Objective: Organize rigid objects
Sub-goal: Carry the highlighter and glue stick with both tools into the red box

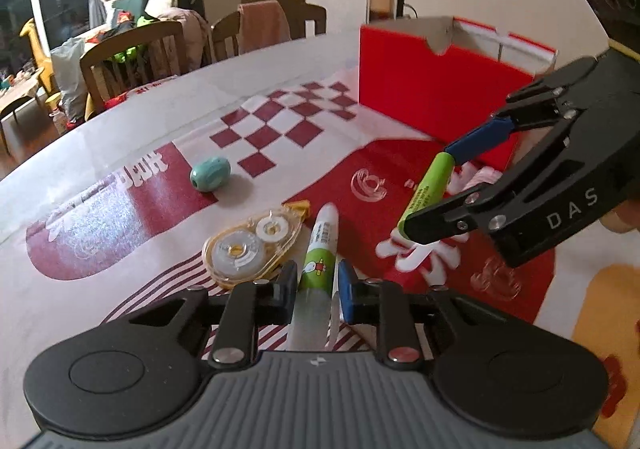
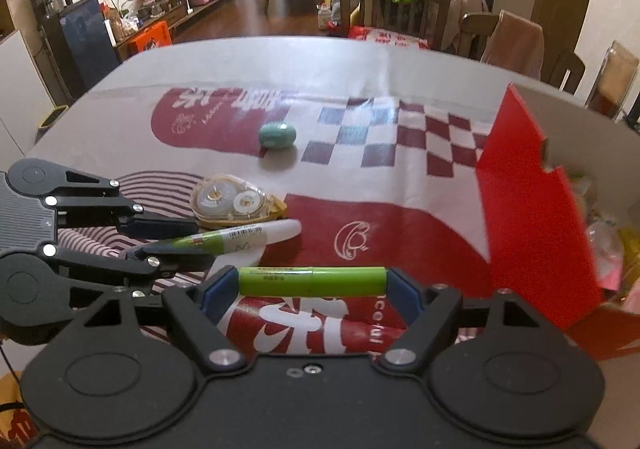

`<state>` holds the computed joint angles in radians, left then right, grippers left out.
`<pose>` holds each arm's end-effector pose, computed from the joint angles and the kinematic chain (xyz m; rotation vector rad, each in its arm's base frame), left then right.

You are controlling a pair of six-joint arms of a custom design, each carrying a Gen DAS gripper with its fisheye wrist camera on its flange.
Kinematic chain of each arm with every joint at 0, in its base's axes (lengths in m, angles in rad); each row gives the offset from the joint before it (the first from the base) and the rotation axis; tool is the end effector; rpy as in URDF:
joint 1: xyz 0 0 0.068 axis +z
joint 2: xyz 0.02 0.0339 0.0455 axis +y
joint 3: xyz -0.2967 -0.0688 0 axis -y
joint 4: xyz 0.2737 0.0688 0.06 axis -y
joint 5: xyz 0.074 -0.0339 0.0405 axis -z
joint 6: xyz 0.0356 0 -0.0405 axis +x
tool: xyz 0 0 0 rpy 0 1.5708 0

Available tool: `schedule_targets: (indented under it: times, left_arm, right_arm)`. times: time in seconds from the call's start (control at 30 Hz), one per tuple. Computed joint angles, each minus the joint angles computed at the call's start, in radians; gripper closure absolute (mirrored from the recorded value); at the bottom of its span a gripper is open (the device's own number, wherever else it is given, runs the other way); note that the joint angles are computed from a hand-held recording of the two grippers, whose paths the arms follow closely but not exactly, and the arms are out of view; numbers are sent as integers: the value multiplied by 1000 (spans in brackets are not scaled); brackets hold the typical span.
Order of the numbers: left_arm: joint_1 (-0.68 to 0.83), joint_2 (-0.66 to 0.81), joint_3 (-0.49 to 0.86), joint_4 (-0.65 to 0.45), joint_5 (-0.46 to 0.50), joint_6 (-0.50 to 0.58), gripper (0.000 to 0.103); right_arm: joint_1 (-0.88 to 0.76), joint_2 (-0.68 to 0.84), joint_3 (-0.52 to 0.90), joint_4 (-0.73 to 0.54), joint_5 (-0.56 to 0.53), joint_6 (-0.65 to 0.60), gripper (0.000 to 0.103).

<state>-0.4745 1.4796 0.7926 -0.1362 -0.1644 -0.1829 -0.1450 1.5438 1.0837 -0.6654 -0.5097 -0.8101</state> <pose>0.2845 -0.1396 0.2017 0.2698 2.3673 -0.1158 0.3282 -0.0304 0.2475 -0.9562 2.3166 0.3185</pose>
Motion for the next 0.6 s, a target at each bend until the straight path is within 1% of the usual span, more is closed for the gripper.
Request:
schedule_targets:
  times: [0.03, 0.07, 0.2, 0.43, 0.6]
  left_arm:
    - [-4, -7, 5, -8, -1, -22, 83]
    - [-10, -16, 9, -17, -4, -46, 87]
    - [-29, -41, 28, -55, -17, -136, 87]
    - [-78, -62, 79, -112, -93, -221, 87]
    - [-125, -51, 163, -147, -147, -253, 87]
  right_arm:
    - [-10, -6, 10, -17, -10, -12, 24]
    - [-22, -12, 19, -35, -19, -26, 24]
    - [-70, -28, 71, -112, -56, -86, 24]
    - [-164, -14, 182, -235, -135, -190, 24]
    - [-221, 40, 292, -302, -178, -247, 24]
